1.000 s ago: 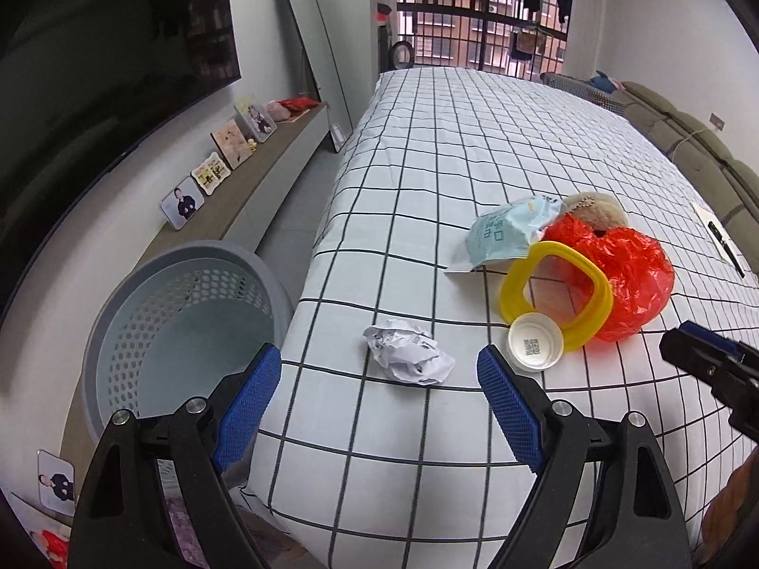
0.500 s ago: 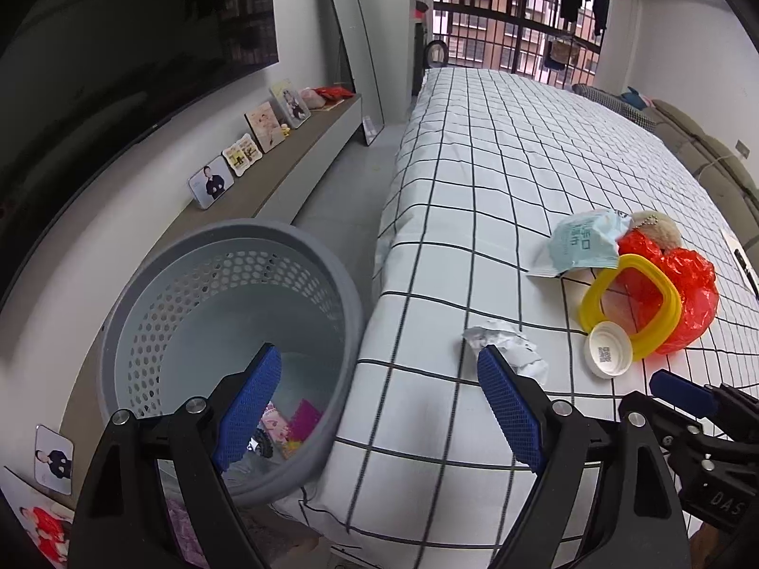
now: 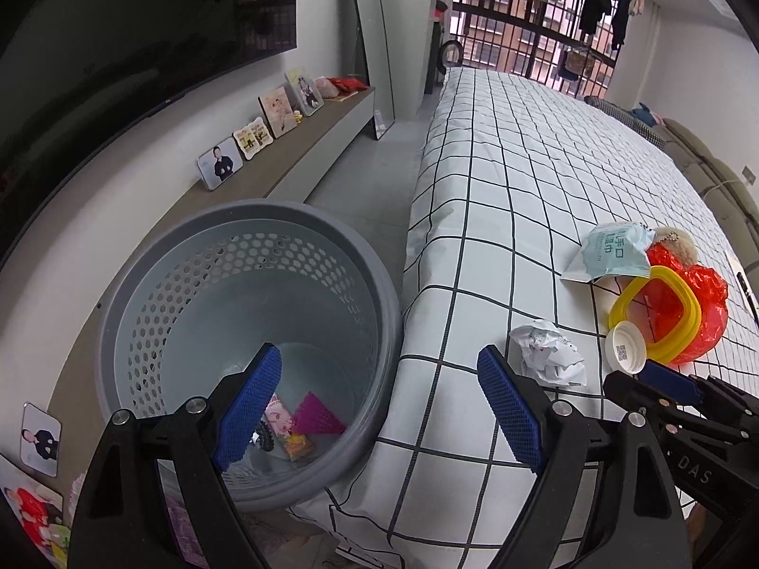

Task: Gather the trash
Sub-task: 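Grasp the crumpled white paper with the left tool while the right tool grasps the white cap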

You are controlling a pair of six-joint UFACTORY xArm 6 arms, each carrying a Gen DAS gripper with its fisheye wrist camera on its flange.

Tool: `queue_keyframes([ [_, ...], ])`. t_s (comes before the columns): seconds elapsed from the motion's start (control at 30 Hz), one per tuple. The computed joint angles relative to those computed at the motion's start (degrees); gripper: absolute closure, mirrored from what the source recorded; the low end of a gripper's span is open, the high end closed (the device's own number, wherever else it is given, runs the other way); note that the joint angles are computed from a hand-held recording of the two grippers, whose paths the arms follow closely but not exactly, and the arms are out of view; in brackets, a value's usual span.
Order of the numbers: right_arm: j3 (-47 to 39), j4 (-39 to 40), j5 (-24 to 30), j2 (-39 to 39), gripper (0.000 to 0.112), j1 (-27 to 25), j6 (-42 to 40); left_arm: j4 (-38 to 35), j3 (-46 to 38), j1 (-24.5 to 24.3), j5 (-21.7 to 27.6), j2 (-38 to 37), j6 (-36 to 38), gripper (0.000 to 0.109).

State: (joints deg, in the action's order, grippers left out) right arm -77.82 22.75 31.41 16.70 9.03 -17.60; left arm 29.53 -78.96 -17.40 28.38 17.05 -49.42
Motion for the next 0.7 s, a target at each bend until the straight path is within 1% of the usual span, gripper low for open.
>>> queue_keyframes([
  [0.2,-4.43,-4.51,0.07,3.28,0.064,0.7,3.78,-0.28,0.64,0.45,-0.86,-0.38,-0.09,0.025],
  [0.37,-6.3,-6.46,-0.28,5.0,0.064,0.97,4.7,-0.27,0.95,0.53,-1.15,-0.57,-0.18,0.025],
  [0.43,-6.58,-7.24,-0.53,5.35,0.07,1.16,5.0,-0.33,1.01,0.54,-1.28,-0.59,-0.21,0.025],
  [0.5,-6.41,-8.75,-1.19,5.44,0.073,1.42,5.74,-0.4,1.08,0.52,-1.27,-0.67,-0.08,0.025],
  [0.7,-5.28,-6.97,-1.4,4.65,0.073,1.24,3.97,-0.85,1.31,0.38,-1.23,-1.03,0.54,0.025],
])
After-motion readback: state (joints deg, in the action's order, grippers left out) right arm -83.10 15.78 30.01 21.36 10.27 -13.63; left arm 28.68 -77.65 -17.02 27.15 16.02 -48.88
